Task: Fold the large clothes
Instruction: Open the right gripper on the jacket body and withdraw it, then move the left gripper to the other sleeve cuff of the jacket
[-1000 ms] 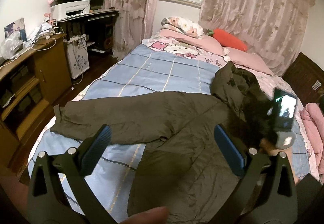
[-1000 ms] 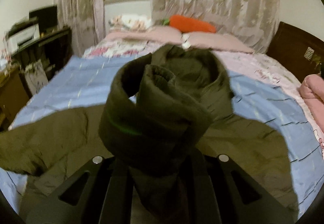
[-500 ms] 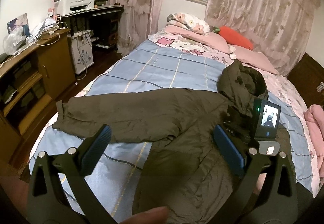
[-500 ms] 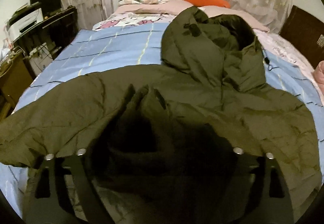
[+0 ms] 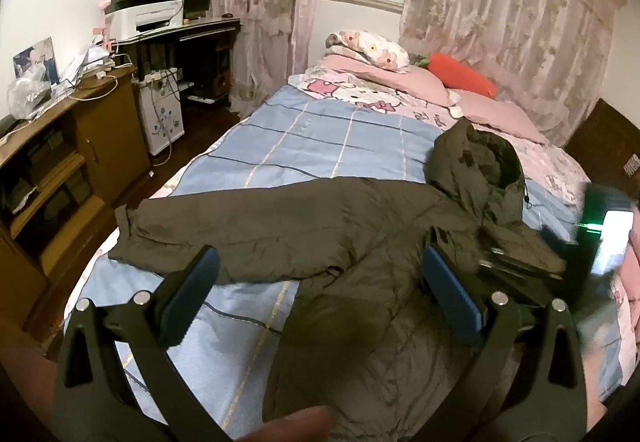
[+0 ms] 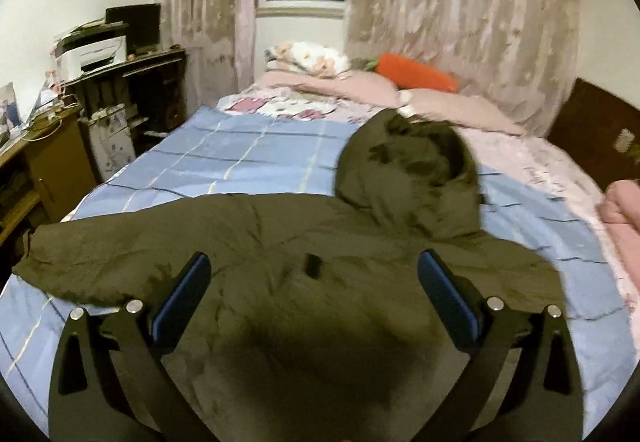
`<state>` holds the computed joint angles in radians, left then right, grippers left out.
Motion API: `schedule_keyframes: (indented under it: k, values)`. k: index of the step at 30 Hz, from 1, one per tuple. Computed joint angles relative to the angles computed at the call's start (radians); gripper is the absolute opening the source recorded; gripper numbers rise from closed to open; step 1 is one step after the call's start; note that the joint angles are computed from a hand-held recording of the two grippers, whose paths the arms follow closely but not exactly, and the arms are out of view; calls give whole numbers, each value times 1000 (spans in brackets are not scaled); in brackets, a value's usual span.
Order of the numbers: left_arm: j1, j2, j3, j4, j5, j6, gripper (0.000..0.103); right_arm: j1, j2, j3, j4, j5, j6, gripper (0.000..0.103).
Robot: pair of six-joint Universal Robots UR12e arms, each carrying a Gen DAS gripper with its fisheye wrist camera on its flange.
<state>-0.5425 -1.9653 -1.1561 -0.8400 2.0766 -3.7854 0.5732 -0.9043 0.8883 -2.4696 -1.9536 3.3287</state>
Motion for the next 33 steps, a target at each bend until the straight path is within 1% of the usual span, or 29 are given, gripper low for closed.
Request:
schedule_keyframes:
  k: [1,4,7,9,11,12,14,17,18,19,22,23,27,29,33]
  values:
    - [-4,0,3,-4,0,6,101,3,-30,33,4,-22,13,102]
    - [-19,7,1,7,-2,38,101,5,-121,135,28,-55,74,102]
    - [-38,28,-20,40,-44,70,101,2,-219,252,43,-63,149,102]
    - [-65,41,-36,62,-20,94,101,1,-298,350,54,-72,205,102]
    - [-96,50,-52,68,19,121,101,5,-364,438,43,-87,235,102]
    - [-106,54,-59,66,26,123,101,11,-400,485,41,-104,253,102]
    - [-126,65,-76,48,33,107,101,20,-458,559,33,-110,263,102]
    - [-155,92,-114,3,22,45,101,41,-537,656,6,-157,278,102]
    - [-166,104,-129,-9,17,18,101,45,-550,671,3,-164,286,102]
    - [-178,113,-140,-21,21,-3,101,52,-578,700,-7,-172,303,102]
    - [-214,132,-162,-44,62,-35,101,69,-617,735,-37,-180,301,102]
    - [-230,138,-167,-44,89,-31,101,77,-625,742,-45,-187,292,102]
    - [-280,142,-167,-34,203,4,101,101,-658,781,-126,-209,259,102]
    - [-294,138,-155,-37,237,24,101,114,-669,796,-156,-236,253,102]
    - [-310,136,-143,-5,259,62,101,108,-692,821,-190,-230,262,102]
